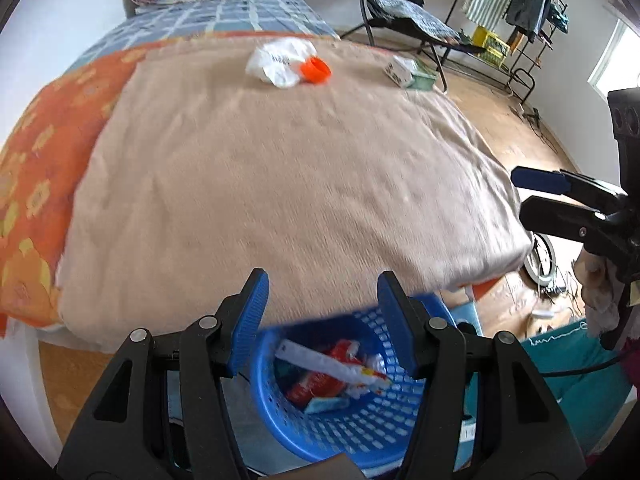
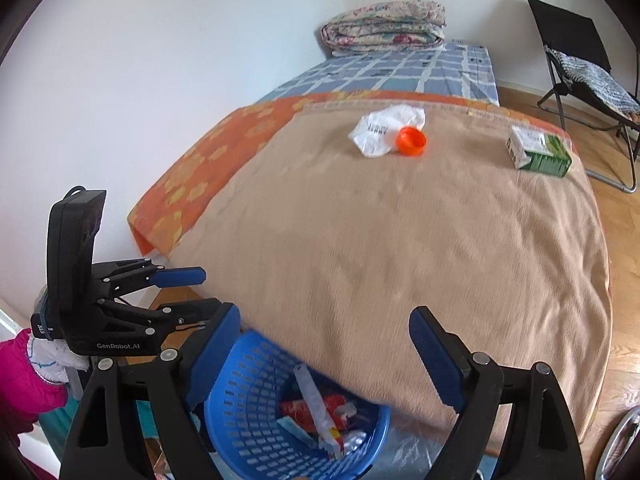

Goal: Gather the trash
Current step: 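Raise both tools from the basket back toward the blanket, then grasp the white plastic bag with the left tool while the right tool grasps the orange cap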

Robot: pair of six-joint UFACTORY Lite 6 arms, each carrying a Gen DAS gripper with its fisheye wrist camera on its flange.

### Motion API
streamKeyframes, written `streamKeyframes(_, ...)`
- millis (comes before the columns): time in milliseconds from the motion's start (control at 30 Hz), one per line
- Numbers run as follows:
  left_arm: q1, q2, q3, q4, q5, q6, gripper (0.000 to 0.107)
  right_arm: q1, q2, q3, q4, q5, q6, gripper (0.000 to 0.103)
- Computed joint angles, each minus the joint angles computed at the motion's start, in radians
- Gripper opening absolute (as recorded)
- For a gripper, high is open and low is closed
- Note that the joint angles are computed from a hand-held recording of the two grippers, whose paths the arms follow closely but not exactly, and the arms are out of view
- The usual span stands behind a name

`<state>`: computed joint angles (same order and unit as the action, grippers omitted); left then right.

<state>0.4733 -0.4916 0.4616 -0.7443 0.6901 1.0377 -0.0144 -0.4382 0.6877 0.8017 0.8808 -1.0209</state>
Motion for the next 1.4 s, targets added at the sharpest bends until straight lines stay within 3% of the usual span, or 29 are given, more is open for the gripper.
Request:
streamKeyframes(567, -0.077, 0.241, 0.286, -0.063, -0.102, -0.052, 0.058, 0.006, 0.272, 0.266, 0.098, -0.057, -0.024, 0.088)
streamKeyframes(933, -0.088, 0.656, 0.699, -0.180, -0.109, -0.066, 0.058, -0.021, 0.617, 0.566, 0.202, -0.075, 0.036, 0.088)
streamKeyframes(1400, -0.133, 1.243, 1.348, -0.142, -0.042, -0.294, 0.058, 0.126, 1.009, 0.925, 0.209, -0.259, -0.007, 0.086)
